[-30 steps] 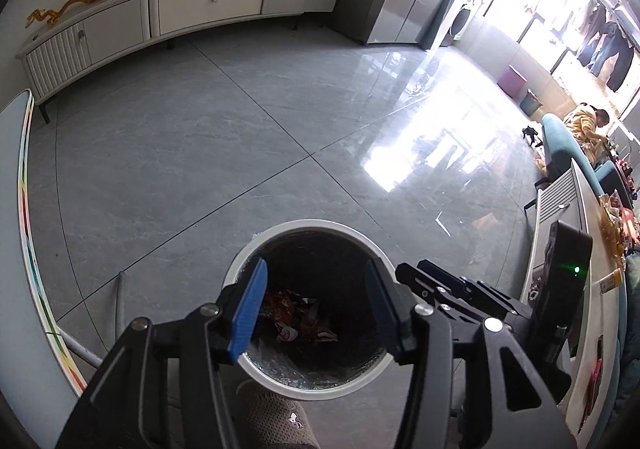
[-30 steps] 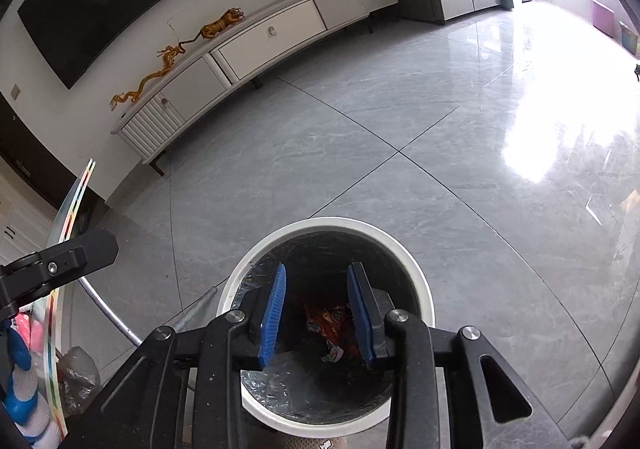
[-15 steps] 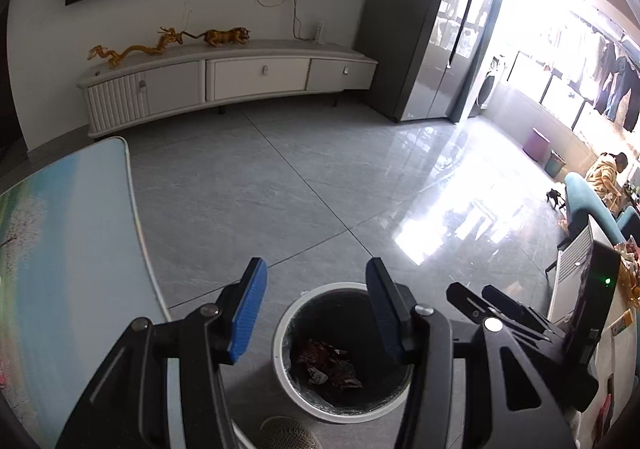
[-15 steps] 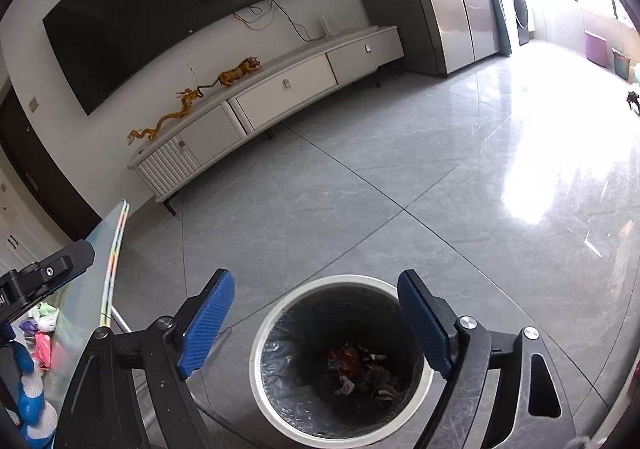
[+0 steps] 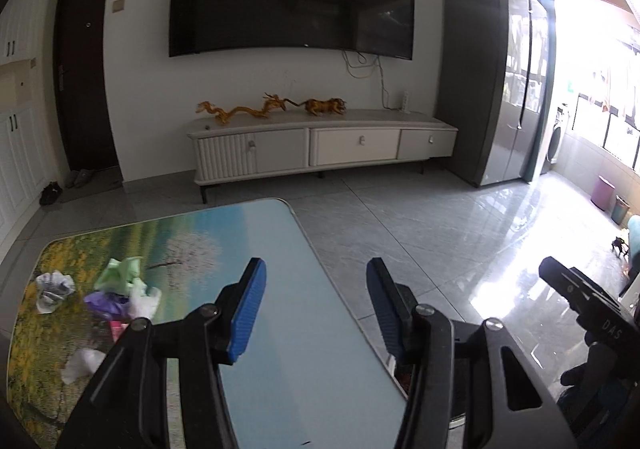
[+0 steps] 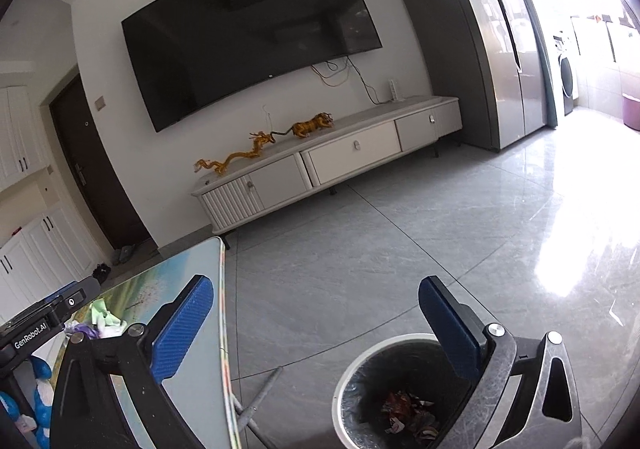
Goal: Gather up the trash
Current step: 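Move both grippers back from the bin toward the remaining trash on the table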
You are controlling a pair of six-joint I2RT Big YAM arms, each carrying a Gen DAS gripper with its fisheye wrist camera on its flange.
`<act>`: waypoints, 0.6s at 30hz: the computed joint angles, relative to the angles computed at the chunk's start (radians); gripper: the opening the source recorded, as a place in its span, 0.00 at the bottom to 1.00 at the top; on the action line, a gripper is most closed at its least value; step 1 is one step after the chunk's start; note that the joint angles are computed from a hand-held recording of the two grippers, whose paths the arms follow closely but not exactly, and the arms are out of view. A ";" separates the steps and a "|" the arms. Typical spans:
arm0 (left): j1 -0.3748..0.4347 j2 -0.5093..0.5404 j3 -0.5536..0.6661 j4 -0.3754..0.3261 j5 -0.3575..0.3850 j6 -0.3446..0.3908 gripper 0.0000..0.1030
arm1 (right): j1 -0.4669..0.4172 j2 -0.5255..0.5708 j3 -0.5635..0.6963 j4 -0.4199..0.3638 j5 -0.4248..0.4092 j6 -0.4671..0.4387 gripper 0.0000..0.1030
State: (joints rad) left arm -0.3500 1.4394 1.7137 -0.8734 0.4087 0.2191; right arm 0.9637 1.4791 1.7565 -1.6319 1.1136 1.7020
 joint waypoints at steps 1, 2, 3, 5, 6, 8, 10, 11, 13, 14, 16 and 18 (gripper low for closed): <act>0.022 -0.009 -0.008 0.013 0.002 -0.003 0.53 | 0.001 0.016 0.030 0.012 0.008 -0.036 1.00; 0.044 -0.016 -0.010 0.022 0.004 -0.006 0.54 | 0.001 0.027 0.050 0.031 0.013 -0.071 1.00; 0.061 -0.020 -0.011 0.028 0.007 -0.008 0.54 | 0.001 0.039 0.069 0.051 0.016 -0.105 1.00; 0.102 -0.029 -0.016 0.044 0.019 -0.013 0.54 | -0.001 0.066 0.112 0.108 0.022 -0.195 1.00; 0.120 -0.031 -0.016 0.050 0.024 -0.017 0.54 | -0.003 0.078 0.131 0.138 0.022 -0.239 1.00; 0.159 -0.034 -0.017 0.058 0.037 -0.027 0.54 | -0.005 0.106 0.172 0.184 0.018 -0.318 1.00; 0.190 -0.029 -0.013 0.068 0.049 -0.036 0.54 | -0.006 0.134 0.210 0.234 0.011 -0.397 1.00; 0.208 -0.030 -0.015 0.073 0.056 -0.040 0.54 | -0.008 0.150 0.234 0.256 0.005 -0.436 1.00; 0.236 -0.025 -0.012 0.079 0.071 -0.045 0.54 | -0.014 0.180 0.277 0.294 -0.013 -0.504 1.00; 0.248 -0.024 -0.011 0.080 0.077 -0.048 0.54 | -0.016 0.198 0.304 0.309 -0.023 -0.537 1.00; 0.272 -0.018 -0.008 0.085 0.091 -0.052 0.55 | -0.021 0.232 0.355 0.322 -0.041 -0.585 1.00; 0.299 -0.009 -0.003 0.084 0.104 -0.055 0.55 | -0.025 0.276 0.420 0.322 -0.062 -0.630 1.00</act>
State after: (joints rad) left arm -0.0515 1.4304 1.7110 -0.7889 0.5132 0.1644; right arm 0.9391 1.7546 2.1769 -1.3097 1.0519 1.0716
